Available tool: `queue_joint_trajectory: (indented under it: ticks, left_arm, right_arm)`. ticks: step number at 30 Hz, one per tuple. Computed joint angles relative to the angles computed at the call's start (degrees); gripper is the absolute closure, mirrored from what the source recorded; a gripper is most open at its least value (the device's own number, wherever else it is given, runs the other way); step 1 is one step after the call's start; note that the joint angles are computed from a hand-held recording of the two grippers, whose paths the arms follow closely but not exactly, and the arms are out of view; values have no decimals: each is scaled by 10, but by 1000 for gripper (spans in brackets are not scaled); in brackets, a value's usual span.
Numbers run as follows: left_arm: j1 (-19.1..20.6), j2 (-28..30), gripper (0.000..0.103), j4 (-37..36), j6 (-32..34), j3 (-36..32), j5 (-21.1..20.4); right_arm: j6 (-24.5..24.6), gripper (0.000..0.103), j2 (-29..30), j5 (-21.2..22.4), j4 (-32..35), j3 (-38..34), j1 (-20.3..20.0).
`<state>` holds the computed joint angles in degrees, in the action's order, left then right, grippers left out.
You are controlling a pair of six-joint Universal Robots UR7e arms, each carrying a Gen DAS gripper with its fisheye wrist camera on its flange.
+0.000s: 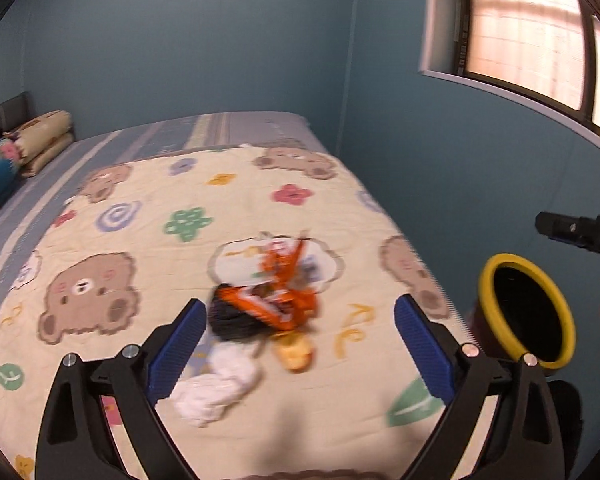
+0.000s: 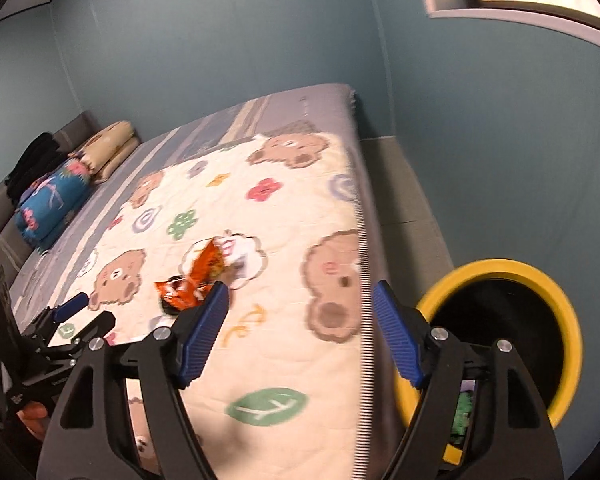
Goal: Collect trash
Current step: 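Move both open grippers back over the wrappers and tissue on the bed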
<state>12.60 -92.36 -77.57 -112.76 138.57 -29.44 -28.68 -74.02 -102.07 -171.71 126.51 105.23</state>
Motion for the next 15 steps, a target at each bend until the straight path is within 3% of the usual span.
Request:
queue_joint_trajectory:
  ticks: [7,15]
  left_arm:
    - [-8,-66,12,95,-37,24,-44]
    - [11,-113,12,104,-11,53,-62]
  right_arm:
    - [24,32,79,-4,18,-35,41]
    - [36,32,171,-14,28,-80,67]
